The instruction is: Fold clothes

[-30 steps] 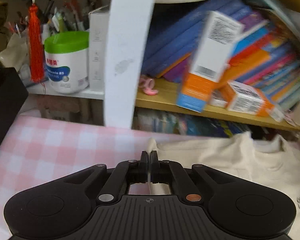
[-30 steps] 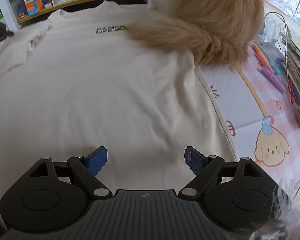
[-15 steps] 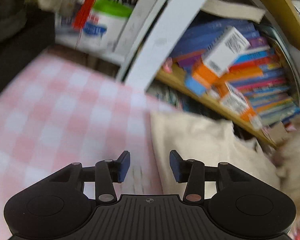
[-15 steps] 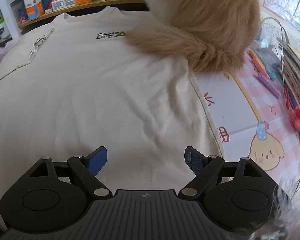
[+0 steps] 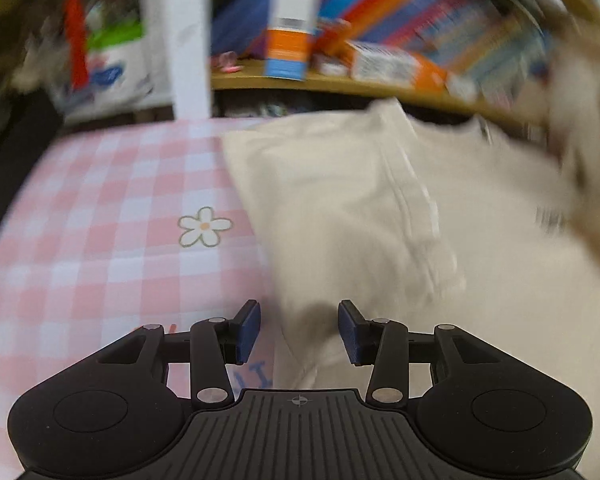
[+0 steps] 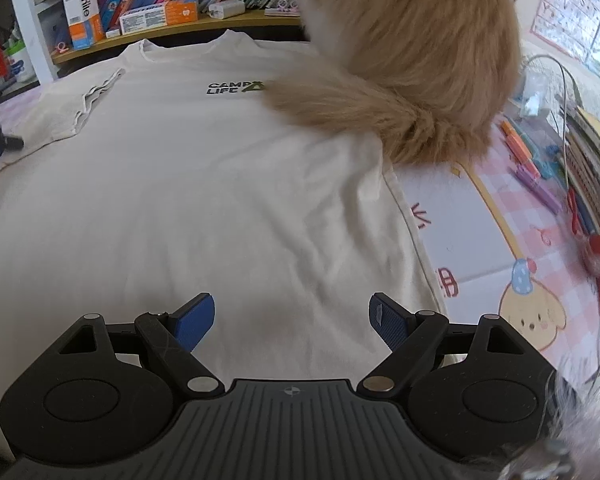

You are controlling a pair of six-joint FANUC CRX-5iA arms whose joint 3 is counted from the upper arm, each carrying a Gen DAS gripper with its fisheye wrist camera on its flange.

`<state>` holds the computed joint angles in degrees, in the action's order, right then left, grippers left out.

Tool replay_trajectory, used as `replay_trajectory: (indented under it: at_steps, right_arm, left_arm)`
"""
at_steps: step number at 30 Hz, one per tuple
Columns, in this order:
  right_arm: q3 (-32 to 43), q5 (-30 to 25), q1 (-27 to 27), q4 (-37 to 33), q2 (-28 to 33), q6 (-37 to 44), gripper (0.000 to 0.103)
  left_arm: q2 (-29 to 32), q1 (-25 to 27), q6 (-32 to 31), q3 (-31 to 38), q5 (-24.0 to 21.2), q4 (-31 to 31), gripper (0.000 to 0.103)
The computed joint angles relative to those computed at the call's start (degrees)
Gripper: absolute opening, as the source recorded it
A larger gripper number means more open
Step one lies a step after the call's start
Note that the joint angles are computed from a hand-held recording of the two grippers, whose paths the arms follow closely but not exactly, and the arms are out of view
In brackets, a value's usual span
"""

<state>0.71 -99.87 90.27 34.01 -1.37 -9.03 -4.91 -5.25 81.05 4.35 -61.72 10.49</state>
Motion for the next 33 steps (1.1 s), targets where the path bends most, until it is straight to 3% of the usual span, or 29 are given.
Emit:
replay_trajectory:
  at_steps: [1, 6, 9, 11, 13, 14, 15, 17, 19, 21, 25, 29, 31, 33]
  right_arm:
    - [-0.3, 0.1, 0.2, 0.1, -0.2, -0.7, 0.084]
    - [-1.5, -0.9, 1.1, 1.3, -0.9, -2.6, 0.084]
    - [-2.0, -1.6, 1.0, 3.1, -1.1, -1.5, 0.083]
    - [-2.8, -1.5, 0.2, 5.4, -1.1, 0.3, 0.08]
    - [-5.0, 1.5, -2.3, 7.7, -2.3, 1.8, 0.068]
    - [-6.3, 3.7, -4.0, 8.8, -3.1, 3.0, 0.044]
    - [-7.0, 6.4, -6.9, 9.3, -3.5, 6.7, 0.028]
    - [-7.8, 14.2, -14.3, 12.3, -3.3, 17.0, 0.023]
    - [-7.6, 22.3, -21.7, 14.5, -2.2, 27.0, 0.023]
    - [-4.9, 26.8, -29.3, 15.9, 0.7, 36.0, 0.023]
    - [2.1, 33.8, -39.5, 14.0, 7.3, 49.5, 0.023]
    - [6.8, 34.6, -43.8, 9.6, 12.6, 55.9, 0.022]
    - [7.6, 31.0, -44.9, 10.4, 14.6, 56.8, 0.01]
    - [3.9, 28.6, -45.1, 16.0, 14.4, 57.9, 0.001]
  left_arm:
    - [-0.4, -1.1, 0.2, 0.3, 0.0, -2.3, 0.042]
    - [-0.4, -0.9, 4.3, 0.6, -0.6, -2.0, 0.042]
    - [-3.7, 1.6, 3.9, -4.0, 2.6, 4.5, 0.043]
    - [-8.3, 2.8, 2.8, -9.6, 7.9, 8.7, 0.056]
    - [-12.4, 3.0, 3.4, -13.8, 11.4, 10.8, 0.064]
    - [-13.5, 2.6, 4.2, -14.5, 11.3, 11.0, 0.064]
    - [-14.2, 2.1, 5.1, -14.9, 10.5, 10.9, 0.064]
    - [-15.6, 0.6, 7.2, -15.7, 9.0, 10.3, 0.064]
    - [-16.7, -2.1, 11.7, -16.2, 8.3, 7.9, 0.064]
    - [-16.7, -6.0, 19.1, -15.0, 7.2, 3.0, 0.064]
    - [-13.0, -18.4, 40.3, -7.5, 1.9, -14.4, 0.065]
    - [-8.9, -27.9, 51.7, -1.4, -4.6, -26.2, 0.067]
    - [-7.3, -31.1, 54.9, 1.1, -7.7, -30.1, 0.067]
    - [-7.2, -31.8, 56.5, 1.4, -8.0, -30.7, 0.067]
